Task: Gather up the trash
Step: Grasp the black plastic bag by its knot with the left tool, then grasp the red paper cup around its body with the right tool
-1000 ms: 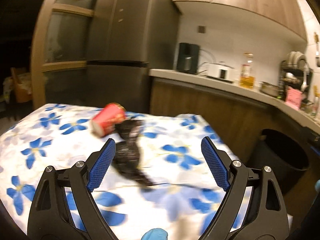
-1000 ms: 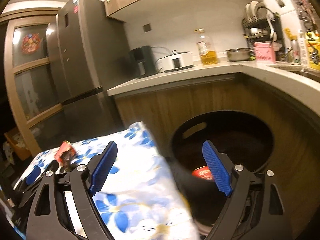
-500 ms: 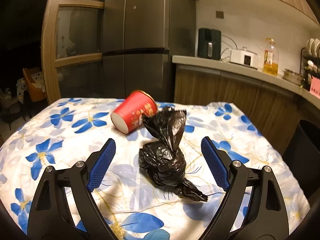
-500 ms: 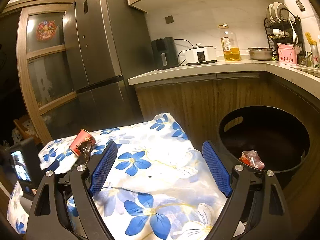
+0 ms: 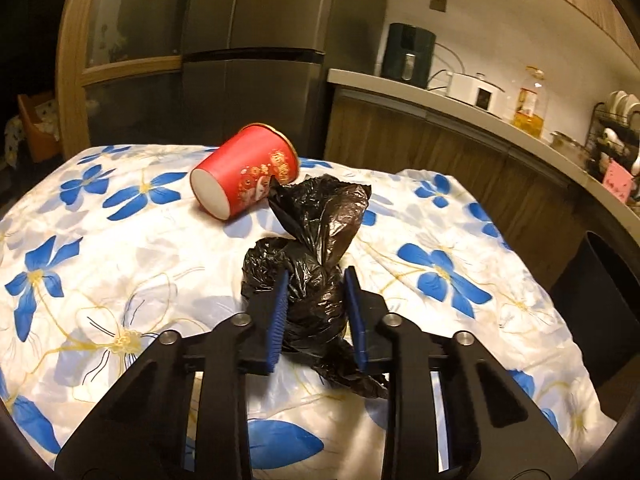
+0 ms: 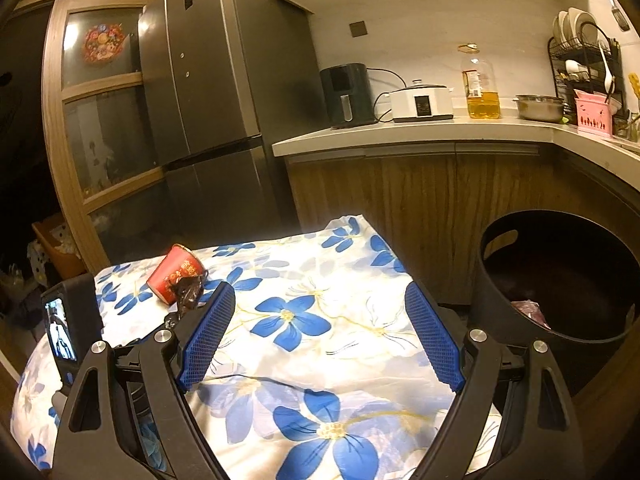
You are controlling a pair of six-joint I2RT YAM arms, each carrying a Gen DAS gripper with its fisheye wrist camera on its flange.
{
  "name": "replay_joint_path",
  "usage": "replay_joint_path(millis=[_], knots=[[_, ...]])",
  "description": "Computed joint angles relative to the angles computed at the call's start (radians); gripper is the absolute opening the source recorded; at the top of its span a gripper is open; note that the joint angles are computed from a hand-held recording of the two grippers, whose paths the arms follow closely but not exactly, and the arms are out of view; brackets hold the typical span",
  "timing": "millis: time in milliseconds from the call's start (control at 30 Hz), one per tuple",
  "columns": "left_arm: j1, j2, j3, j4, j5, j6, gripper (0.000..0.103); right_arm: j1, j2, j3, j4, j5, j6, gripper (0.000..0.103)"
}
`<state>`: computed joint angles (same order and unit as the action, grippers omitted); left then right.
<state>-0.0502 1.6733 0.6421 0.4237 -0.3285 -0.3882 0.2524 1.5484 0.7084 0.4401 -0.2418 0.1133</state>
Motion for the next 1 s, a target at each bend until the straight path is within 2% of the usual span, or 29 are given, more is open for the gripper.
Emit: replay_joint_path(millis=[200,300,600,800,1000], knots=[[0.022,-0.113,-0.104,0.038,0.061,-0.015,0.023,0.042,0.023,0.021,-0.010,0.025,0.000,0.084],[0.036,-0.224,-0.188,0.031,0.054,-0.018,0.023,0.069,0.041,0.036,-0.014,0.040,0.002,0.084],[0.185,-0.521,-0.311,-0.087,0.058,0.021,0.023,0.228,0.118,0.113,-0.026,0.132,0.027,0.084],[0.324,-0.588,-0.327,-0.129,0.108,0.075,0.023,0.326,0.180,0.181,-0.038,0.208,0.033,0.084],[0.450,-0.611,-0.342,-0.111,0.190,0.108,0.024,0.405,0.252,0.272,-0.072,0.285,0.031,0.084]])
